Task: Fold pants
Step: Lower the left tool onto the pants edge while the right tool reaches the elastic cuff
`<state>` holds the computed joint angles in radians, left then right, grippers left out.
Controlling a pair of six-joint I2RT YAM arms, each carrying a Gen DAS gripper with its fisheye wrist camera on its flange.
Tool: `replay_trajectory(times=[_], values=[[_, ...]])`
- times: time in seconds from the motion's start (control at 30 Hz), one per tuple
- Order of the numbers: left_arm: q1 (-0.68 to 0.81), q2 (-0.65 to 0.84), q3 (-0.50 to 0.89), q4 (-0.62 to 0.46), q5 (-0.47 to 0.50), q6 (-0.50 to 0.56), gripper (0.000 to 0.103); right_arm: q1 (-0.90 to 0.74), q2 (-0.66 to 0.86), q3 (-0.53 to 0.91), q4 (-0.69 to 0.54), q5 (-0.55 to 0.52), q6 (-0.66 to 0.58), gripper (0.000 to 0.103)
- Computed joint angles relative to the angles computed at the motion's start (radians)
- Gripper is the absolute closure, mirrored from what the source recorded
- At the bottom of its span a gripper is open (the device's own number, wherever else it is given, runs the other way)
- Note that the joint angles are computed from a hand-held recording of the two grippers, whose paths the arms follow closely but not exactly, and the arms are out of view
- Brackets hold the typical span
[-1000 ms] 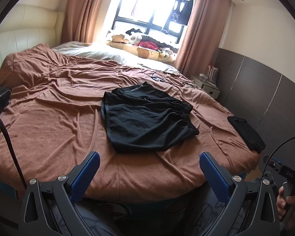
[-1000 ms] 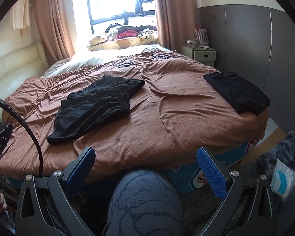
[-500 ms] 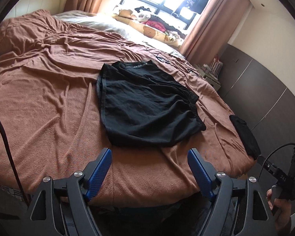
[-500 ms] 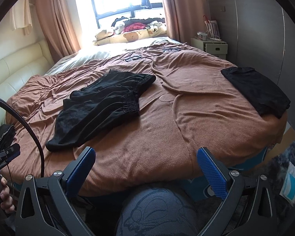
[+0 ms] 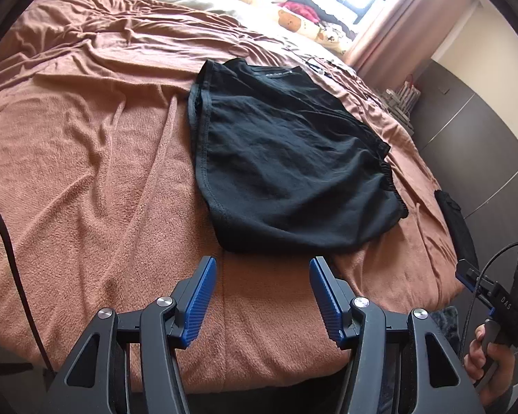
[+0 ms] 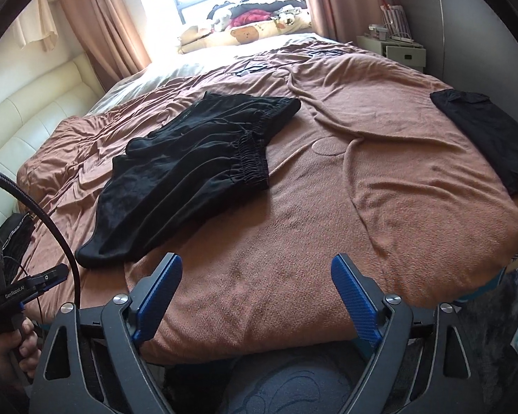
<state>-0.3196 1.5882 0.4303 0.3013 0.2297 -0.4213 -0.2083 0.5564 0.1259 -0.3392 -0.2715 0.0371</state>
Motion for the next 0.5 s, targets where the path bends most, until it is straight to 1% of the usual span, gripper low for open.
replay_trajectory(times=[0.07,0.17,0.3,0.33,0.4,0.5], values=[[0.013,0.045,0.023,0.006,0.005,0.006,0.044,-0.003,0.155,0.013,0.118,-0.028,-0.004,0.023],[0.027,0.095,0.055,0.007,0.005,0.016,0.044,-0.007,0.367,0.044,0.269,-0.068,-0.011,0.025],[0.039,0.156,0.102,-0.002,0.004,0.029,0.045,-0.019,0.627,0.103,0.439,-0.140,-0.014,0.027],[0.039,0.172,0.113,-0.003,0.002,0.033,0.045,-0.010,0.692,0.118,0.487,-0.142,-0.005,0.030],[0.038,0.198,0.136,-0.012,-0.004,0.039,0.050,-0.012,0.805,0.162,0.537,-0.168,-0.005,0.032],[0.037,0.228,0.168,-0.015,-0.010,0.052,0.051,-0.009,0.952,0.222,0.609,-0.186,0.002,0.033]])
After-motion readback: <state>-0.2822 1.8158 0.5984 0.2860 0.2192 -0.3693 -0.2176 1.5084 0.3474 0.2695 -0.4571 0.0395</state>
